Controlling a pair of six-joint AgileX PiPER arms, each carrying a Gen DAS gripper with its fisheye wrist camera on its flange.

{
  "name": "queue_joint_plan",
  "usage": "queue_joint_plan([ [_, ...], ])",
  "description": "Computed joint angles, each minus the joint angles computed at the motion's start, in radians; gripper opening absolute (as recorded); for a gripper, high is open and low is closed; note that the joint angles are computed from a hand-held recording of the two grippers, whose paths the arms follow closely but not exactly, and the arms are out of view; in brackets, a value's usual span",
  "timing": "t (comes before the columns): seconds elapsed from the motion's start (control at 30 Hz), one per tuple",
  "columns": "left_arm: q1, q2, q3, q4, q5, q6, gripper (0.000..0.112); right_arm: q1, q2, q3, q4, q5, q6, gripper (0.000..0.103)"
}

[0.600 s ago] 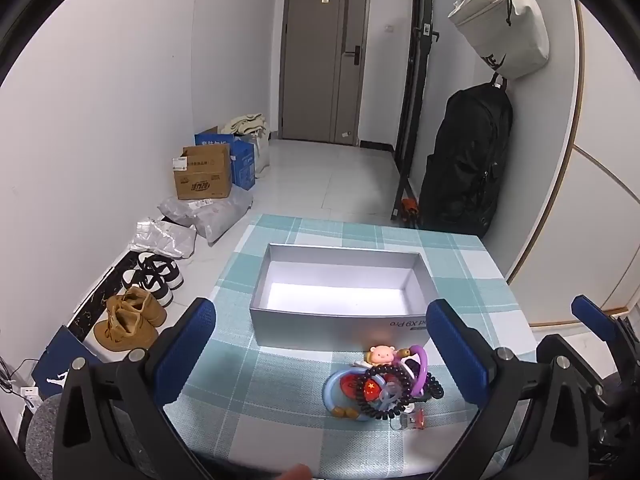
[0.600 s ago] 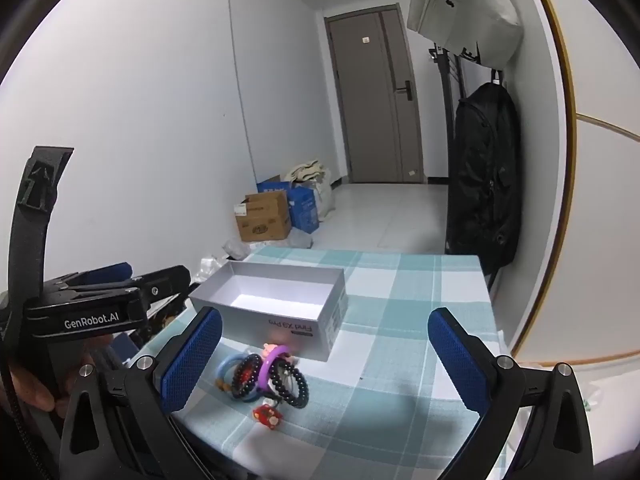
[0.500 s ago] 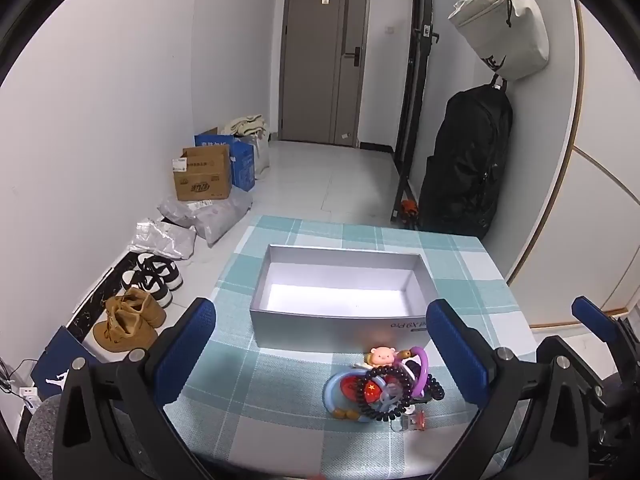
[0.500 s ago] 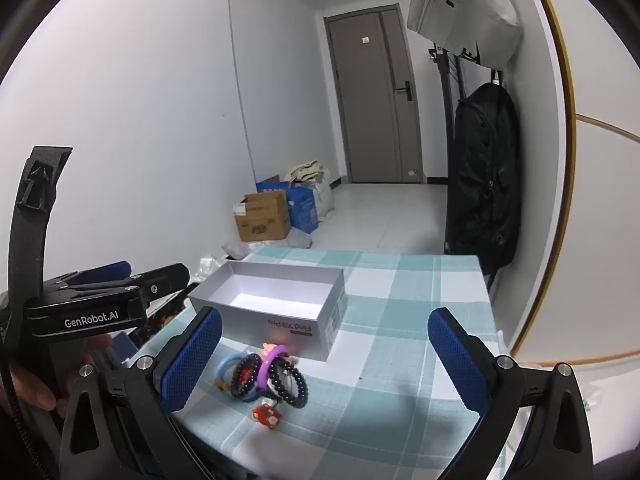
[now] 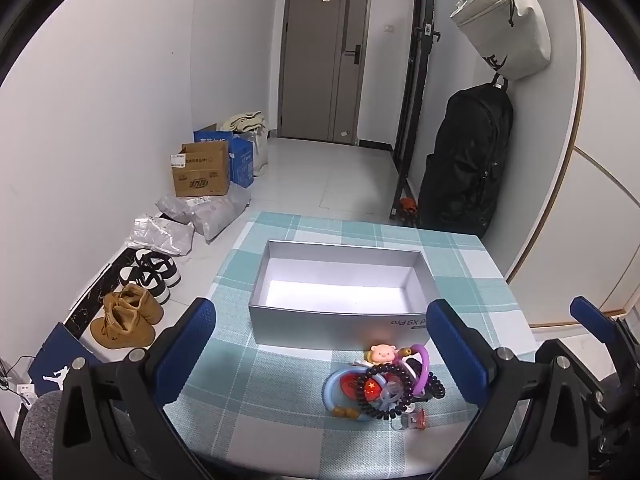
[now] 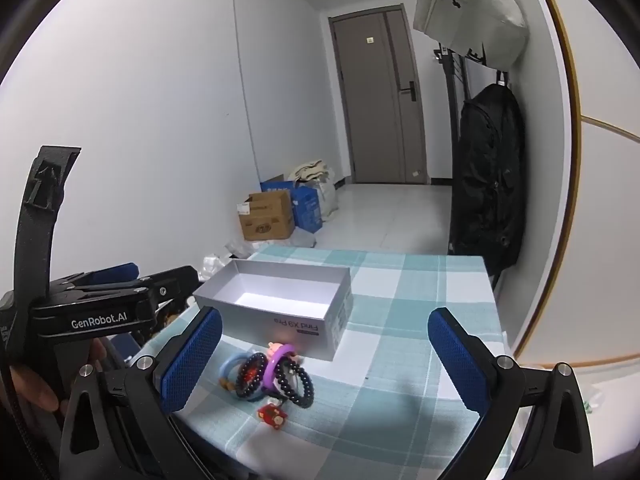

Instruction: Organize jewelry

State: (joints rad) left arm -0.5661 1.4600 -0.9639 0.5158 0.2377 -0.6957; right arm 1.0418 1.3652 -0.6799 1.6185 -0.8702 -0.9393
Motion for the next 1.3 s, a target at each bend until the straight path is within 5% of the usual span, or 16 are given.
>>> queue_joint_plan([
  [1.0,0.044,0.001,-0.008,-0.521,-0.004,0.547,0.102,0.004,0.0,-0.008,0.024,-0.001,-0.009,0.103],
  [1.3,0.042,0.001,-0.007,-0.507,-0.003,0.531,0.102,0.005,-0.004,-0.006,0.022,-0.002,-0.004,0.103],
])
